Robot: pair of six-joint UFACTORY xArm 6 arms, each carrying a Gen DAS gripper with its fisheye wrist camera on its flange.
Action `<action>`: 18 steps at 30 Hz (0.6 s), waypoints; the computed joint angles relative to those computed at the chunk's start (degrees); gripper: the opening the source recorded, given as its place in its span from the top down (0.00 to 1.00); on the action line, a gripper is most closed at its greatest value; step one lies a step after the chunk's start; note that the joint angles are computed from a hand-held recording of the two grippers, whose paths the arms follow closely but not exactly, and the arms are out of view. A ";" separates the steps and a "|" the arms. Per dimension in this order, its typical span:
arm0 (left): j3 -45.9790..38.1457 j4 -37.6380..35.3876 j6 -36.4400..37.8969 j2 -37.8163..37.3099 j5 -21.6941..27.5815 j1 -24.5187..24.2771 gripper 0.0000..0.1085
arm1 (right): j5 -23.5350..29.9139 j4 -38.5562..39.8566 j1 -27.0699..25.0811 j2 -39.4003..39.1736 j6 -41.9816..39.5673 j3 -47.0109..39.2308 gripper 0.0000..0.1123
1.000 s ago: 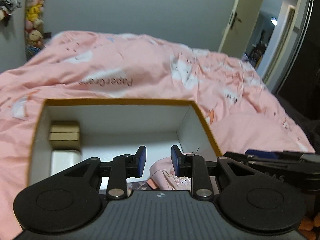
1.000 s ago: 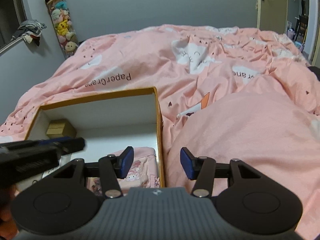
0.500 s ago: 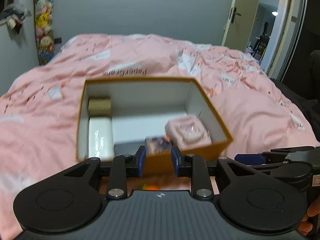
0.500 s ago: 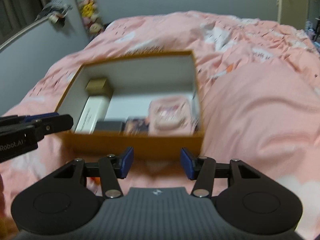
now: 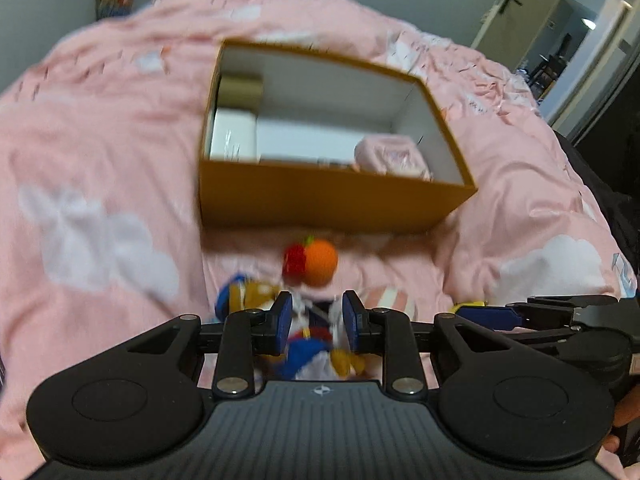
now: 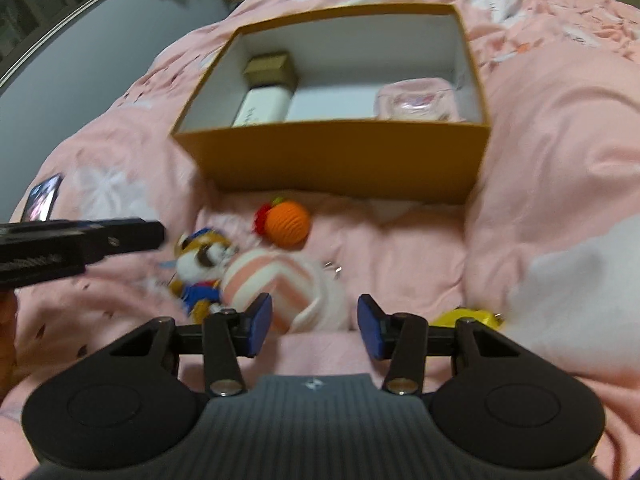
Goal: Organize objects
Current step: 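Withdraw both grippers toward the plush toy and orange crochet ball, then grasp the brown dog plush with the left gripper while the right grasps the white striped-cup plush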
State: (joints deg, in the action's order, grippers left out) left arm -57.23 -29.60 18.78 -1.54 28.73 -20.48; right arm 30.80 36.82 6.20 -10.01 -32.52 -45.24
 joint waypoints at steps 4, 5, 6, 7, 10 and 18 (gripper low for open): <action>-1.11 0.05 -5.52 1.78 3.48 1.91 0.52 | 1.23 -3.04 1.26 0.53 0.13 -0.34 0.52; -1.44 -0.40 -6.19 2.40 4.13 2.33 0.50 | 0.55 -4.48 1.76 0.91 0.76 -0.41 0.51; -1.92 -0.93 -6.73 3.15 4.75 2.64 0.48 | -0.20 -5.69 2.29 1.06 1.00 -0.28 0.48; -2.38 -1.37 -7.24 3.91 5.33 2.83 0.47 | -1.03 -6.70 2.80 1.32 0.80 -0.33 0.47; -3.95 -2.33 -8.19 6.32 7.17 3.15 0.46 | -4.55 -9.13 4.21 2.38 -0.15 -0.50 0.45; -7.40 -1.60 -11.92 11.97 8.90 3.83 0.46 | -6.26 -12.04 5.76 7.57 -1.16 -3.86 0.44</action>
